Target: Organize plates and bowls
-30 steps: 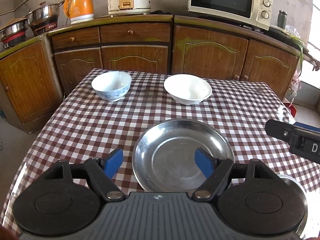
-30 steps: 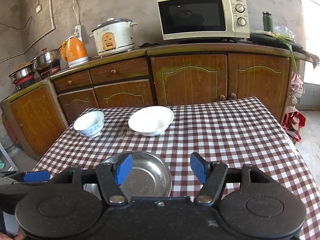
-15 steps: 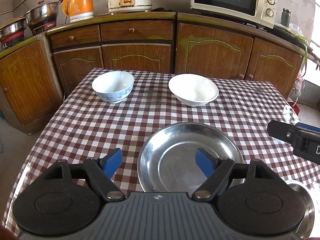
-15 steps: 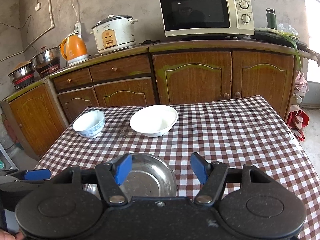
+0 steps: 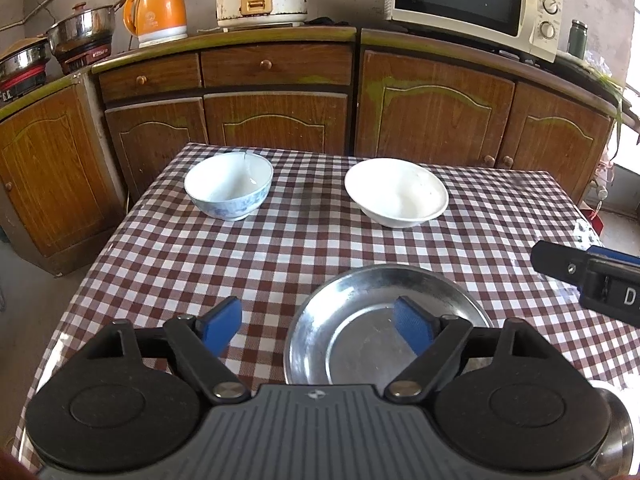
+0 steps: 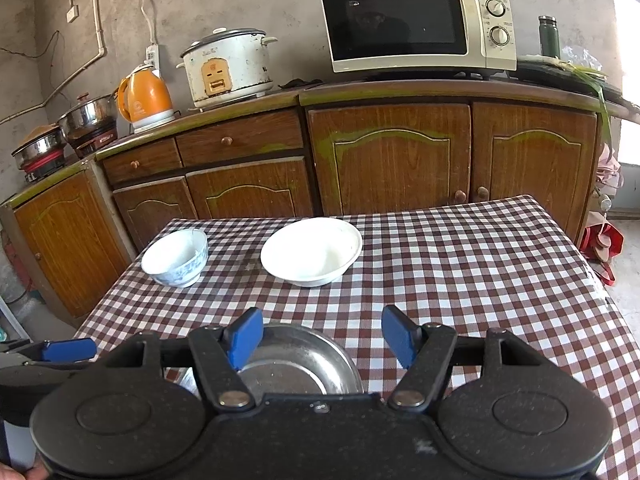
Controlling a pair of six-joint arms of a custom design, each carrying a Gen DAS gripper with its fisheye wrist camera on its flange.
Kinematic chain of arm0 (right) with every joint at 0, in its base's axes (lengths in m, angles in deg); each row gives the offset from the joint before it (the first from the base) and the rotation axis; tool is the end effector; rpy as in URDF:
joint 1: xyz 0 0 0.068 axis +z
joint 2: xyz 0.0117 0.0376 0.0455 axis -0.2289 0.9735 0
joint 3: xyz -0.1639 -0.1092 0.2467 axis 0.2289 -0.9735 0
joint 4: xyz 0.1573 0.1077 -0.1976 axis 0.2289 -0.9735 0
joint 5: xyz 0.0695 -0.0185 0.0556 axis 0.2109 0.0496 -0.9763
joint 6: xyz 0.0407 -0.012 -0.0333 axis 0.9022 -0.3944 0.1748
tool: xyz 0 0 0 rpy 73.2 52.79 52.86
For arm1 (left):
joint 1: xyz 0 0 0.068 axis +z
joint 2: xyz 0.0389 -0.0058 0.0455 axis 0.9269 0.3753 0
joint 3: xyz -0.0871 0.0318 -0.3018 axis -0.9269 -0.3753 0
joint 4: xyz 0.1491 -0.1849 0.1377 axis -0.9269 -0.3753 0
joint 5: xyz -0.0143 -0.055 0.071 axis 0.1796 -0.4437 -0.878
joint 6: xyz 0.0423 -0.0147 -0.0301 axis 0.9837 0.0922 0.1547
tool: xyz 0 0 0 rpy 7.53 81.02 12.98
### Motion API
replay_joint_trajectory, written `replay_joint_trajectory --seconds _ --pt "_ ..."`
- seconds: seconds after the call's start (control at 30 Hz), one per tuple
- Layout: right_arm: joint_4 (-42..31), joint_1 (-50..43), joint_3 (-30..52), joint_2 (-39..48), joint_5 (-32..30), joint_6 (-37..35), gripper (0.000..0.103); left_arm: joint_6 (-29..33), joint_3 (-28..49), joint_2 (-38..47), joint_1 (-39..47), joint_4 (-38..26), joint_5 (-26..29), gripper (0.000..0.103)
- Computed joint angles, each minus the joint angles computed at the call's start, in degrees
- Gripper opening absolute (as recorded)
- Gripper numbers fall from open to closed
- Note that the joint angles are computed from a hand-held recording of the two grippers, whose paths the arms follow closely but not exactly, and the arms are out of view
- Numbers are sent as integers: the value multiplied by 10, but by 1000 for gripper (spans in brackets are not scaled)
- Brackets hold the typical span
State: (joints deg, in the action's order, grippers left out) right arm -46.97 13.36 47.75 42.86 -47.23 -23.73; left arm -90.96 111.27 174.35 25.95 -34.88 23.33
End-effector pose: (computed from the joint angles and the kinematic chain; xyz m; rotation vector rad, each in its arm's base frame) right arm 0.3021 0.1590 0.1844 -0.5169 2.0568 0.5308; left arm 0.2497 -0.1894 0.1879 -0.5810 2.1906 0.2880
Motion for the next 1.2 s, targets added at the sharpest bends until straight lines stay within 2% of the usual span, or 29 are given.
replay_joint_trajectory --seconds 0.23,0.47,0.9,1.2 --pt "-15 6 35 21 3 6 79 29 -3 -11 29 12 7 86" --pt "-30 11 55 23 8 16 79 37 3 -26 39 -2 5 86" --pt "-44 -1 29 -36 1 25 79 19 26 -39 7 -47 -31 89" --pt "-45 -10 14 -51 -9 33 79 7 28 -41 -3 -63 -36 89"
